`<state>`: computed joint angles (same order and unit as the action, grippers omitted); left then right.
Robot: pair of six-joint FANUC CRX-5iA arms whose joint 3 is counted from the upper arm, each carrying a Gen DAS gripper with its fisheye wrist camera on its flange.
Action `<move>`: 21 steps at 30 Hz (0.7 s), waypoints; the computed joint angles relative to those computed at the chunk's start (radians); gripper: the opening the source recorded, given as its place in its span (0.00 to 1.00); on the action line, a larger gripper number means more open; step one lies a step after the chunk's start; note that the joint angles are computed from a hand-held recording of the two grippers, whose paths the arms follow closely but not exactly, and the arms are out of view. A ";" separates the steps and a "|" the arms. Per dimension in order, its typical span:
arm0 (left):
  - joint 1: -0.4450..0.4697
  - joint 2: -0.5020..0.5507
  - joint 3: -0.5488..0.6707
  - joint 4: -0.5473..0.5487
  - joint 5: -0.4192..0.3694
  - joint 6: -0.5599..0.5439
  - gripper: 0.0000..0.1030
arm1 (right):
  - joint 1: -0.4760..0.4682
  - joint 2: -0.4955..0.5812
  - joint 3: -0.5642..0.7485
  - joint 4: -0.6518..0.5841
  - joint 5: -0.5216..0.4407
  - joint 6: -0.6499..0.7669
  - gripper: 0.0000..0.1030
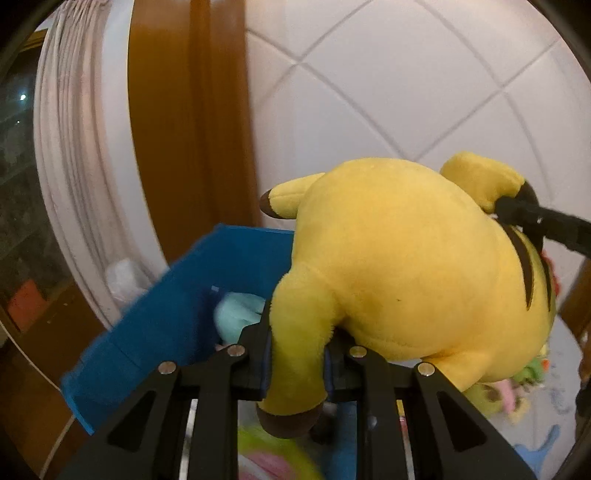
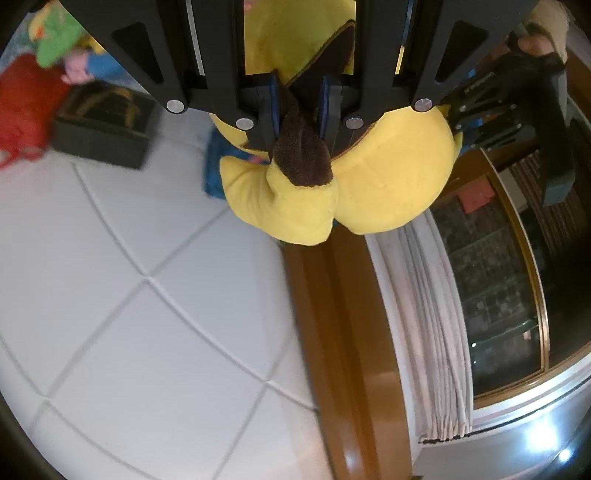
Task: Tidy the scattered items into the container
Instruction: 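Lift the Pikachu with both tools and carry it over the crate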
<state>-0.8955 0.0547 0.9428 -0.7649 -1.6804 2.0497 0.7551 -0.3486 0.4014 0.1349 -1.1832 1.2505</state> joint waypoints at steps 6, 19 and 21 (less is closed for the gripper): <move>0.362 -0.045 -0.104 0.286 0.085 -0.132 0.20 | 0.020 0.257 0.185 -0.019 0.017 -0.034 0.17; 0.696 0.118 -0.157 0.636 0.041 -0.260 0.25 | -0.044 0.603 0.456 -0.076 -0.169 -0.053 0.39; 0.692 0.138 -0.157 0.663 0.020 -0.268 0.25 | -0.058 0.618 0.464 -0.092 -0.184 -0.041 0.50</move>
<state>-0.2036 0.1923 0.7853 -0.1018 -1.6603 1.7812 0.6974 0.2690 0.8650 0.0431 -1.3671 1.2094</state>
